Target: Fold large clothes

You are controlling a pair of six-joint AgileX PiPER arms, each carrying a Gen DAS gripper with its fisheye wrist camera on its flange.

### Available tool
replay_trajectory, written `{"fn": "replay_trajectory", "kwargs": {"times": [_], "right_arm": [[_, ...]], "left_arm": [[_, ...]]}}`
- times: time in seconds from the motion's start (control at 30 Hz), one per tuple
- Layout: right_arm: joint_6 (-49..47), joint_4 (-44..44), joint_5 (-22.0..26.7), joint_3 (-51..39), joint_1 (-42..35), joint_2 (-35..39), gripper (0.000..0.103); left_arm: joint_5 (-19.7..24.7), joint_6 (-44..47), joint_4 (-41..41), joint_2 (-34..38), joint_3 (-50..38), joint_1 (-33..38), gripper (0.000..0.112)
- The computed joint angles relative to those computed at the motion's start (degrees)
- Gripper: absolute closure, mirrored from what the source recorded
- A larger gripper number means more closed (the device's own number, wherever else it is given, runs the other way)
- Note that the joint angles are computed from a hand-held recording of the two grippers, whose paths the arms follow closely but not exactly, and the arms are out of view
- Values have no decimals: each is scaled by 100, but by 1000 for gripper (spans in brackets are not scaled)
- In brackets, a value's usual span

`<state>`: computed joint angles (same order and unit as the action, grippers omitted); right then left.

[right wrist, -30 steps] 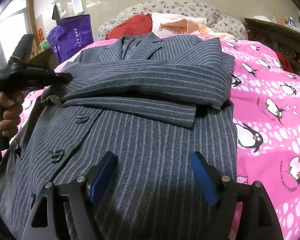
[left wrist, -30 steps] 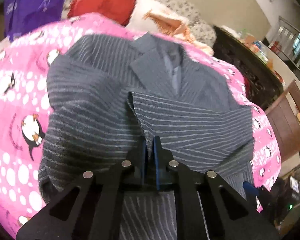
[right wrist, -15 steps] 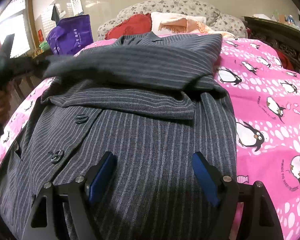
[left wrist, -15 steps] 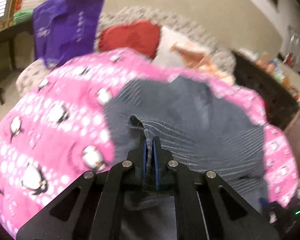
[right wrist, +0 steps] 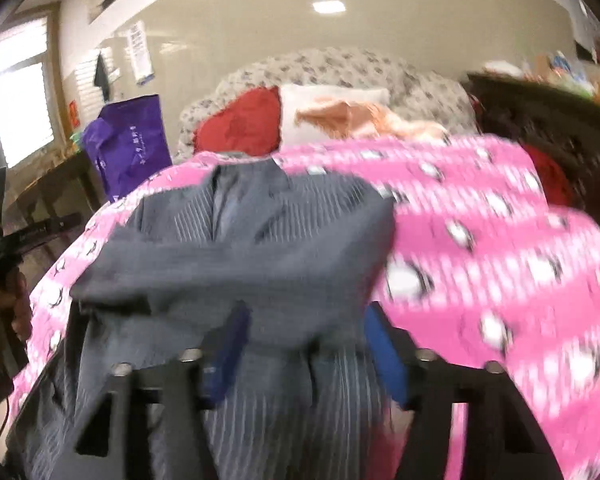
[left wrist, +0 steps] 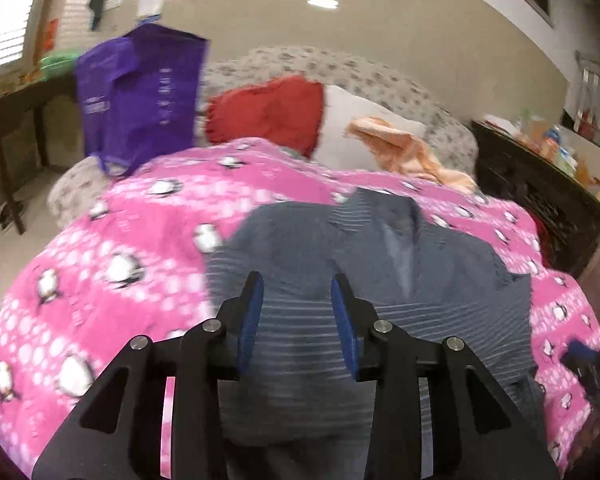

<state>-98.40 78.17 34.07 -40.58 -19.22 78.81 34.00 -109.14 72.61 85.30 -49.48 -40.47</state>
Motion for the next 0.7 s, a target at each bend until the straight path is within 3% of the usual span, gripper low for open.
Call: {"fn": "replay_trajectory", "kwargs": {"times": [0.1, 0.13, 0.2, 0.27, 0.33, 0.4, 0.53, 0.7], "right_arm": [[294, 23, -392, -481, 671, 493, 48], [679, -197, -388, -710, 808, 789, 50], [1208, -584, -844, -972, 1149, 1287, 55], [824, -442, -1388, -1045, 1313, 1855, 56], [349, 65, -1015, -1089, 1053, 2178, 56], [450, -55, -648, -1181, 842, 2221, 56], [569, -225, -541, -1169, 774, 2063, 58], [228, 600, -731, -1595, 763, 1828, 58]], "left_arm": [[-630, 930, -737, 718, -506, 353, 79], [-530, 1193, -984, 967, -680, 394, 79], [-39, 1339, -1136, 1599, -961, 426, 79], [-29, 1154, -1009, 1963, -891, 480, 79], [54, 854, -707, 2029, -826, 399, 79], [116, 993, -809, 2118, -921, 410, 79], [-4, 845, -727, 2090, -835, 475, 79], [193, 928, -853, 2173, -953, 380, 79]]}}
